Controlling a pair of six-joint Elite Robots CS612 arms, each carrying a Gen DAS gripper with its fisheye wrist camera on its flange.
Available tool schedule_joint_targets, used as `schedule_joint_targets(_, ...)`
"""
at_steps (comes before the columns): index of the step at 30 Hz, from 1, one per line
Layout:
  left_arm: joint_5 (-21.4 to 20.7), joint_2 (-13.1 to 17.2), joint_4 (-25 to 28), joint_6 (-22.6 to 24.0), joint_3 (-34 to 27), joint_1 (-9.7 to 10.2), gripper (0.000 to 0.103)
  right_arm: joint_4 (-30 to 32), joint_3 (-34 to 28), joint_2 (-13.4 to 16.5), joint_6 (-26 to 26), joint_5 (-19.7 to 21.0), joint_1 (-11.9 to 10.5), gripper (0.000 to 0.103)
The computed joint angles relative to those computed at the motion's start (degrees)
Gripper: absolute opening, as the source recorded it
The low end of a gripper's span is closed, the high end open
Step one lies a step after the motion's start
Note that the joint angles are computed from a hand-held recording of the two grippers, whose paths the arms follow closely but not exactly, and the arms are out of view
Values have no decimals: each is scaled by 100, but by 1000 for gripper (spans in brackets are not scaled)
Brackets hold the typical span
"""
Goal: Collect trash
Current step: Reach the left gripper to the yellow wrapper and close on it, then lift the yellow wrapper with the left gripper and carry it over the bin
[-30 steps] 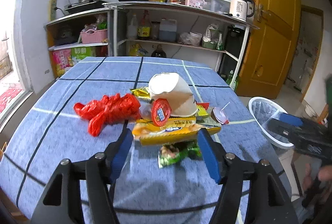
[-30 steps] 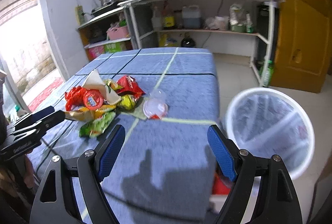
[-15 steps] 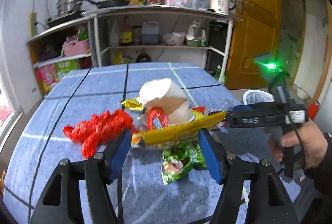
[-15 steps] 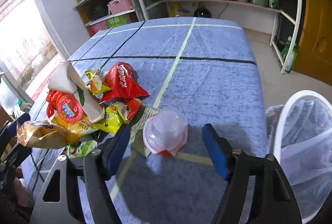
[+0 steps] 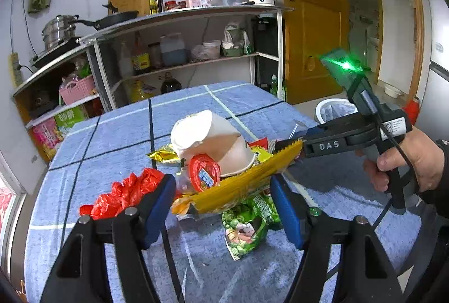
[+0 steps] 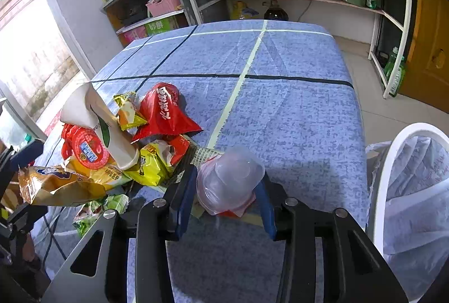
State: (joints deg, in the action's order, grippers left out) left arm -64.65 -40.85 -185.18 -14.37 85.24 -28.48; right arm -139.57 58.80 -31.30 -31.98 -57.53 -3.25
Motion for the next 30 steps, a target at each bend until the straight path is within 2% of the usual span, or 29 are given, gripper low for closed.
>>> schedule_joint_targets(2, -147, 3, 61, -75, -3, 26, 37, -4, 13, -8, 9, 16, -12, 42)
schedule_joint_targets(3, -167, 5, 79, -104, -1, 28, 33, -3, 11, -8, 12, 26, -19, 42)
schedule_joint_targets(9, -185, 1, -51, -72, 43, -22, 23, -80, 113, -61, 21, 91, -53, 42)
schedule_joint_targets(11, -194, -10, -98, -60, 61, -39, 6, -109, 150, -86, 15, 116, -63, 42)
schedule_joint_targets(15, -113, -35, -165, -104, 96, -75, 2, -203, 230, -133, 8, 185, -97, 42)
schedule_joint_targets(23, 72, -154, -308, -482, 220, -159, 1, -469, 497, -300, 56, 404, -206, 42)
schedule_joint_targets(30, 233, -223, -347, -500, 138, -224, 1, -722, 703, -445, 194, 664, -358, 42)
